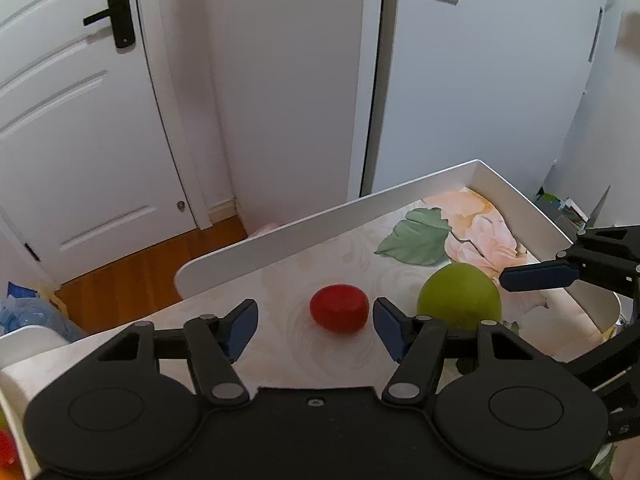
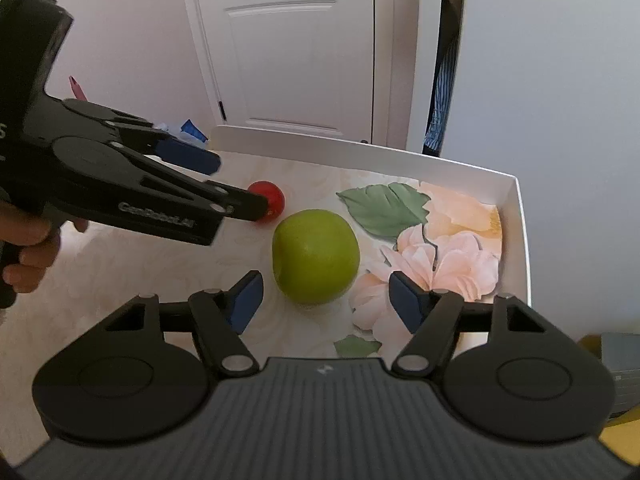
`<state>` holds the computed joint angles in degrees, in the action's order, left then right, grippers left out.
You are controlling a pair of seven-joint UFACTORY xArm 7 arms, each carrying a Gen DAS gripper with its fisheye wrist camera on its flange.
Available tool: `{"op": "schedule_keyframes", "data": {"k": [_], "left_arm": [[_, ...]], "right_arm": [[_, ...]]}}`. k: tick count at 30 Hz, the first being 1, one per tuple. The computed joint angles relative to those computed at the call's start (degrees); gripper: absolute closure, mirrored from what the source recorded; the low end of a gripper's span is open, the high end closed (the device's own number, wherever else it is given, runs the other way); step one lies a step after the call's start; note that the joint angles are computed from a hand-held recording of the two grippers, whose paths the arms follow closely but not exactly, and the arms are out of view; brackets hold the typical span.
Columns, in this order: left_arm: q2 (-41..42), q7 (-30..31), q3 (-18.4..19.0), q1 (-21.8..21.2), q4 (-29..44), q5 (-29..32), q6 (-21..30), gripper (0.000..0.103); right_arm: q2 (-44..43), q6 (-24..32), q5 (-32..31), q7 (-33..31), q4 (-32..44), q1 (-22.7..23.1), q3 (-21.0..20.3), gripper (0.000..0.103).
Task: Organize fruits
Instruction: 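Grasp the red tomato with the left tool while the right tool grasps the green apple, then carry the tomato and green apple to the duck bowl and release them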
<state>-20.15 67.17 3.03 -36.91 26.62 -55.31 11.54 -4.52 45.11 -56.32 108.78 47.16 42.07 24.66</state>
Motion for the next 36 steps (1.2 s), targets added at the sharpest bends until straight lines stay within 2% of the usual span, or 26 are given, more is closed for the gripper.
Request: {"op": "schedule_keyframes", "data": {"k": [4,6,7,9,17,25,36], "left_arm": [[1.4,1.6,-0.1,-0.5,1.0,-1.0,0.7,0.047],[2.1,1.9,-0.4,0.1,1.6,-1.2,2.1,0.061],[2.4,2.3,-0.5,0.5,2.0,-1.7,3.0,0.064],[2.4,2.9,-1.6,1.2,2.0,-2.5,2.9,0.064],[1.8,3.7,-3.1,2.9,1.3,-2.3,2.4,0.064],[0.5,1.9,-2.6,3.4,-0.1,-0.7,1.7,0.064],[-4.0,-4.1,-0.1,3.0,-3.8,5.1,0.5,0.064]], "right_arm": [[-0.1,-1.3,-1.3,0.4,-0.4,-0.4,-0.3,0.021],[0.0,-2.0,-1.5,0.4,-0.6,-0.6,-0.5,0.024],[0.1,-2.1,-1.6,0.4,-0.5,-0.7,-0.5,0.025],[0.0,-2.7,-1.8,0.4,-0.6,-0.9,-0.7,0.029],[0.4,-3.6,-3.3,0.4,-0.4,-1.4,-0.9,0.032],[1.4,-3.5,-4.6,0.4,0.3,-1.4,-1.5,0.036],[2.4,-1.5,-3.6,-1.3,1.9,-0.3,-1.7,0.037]]}}
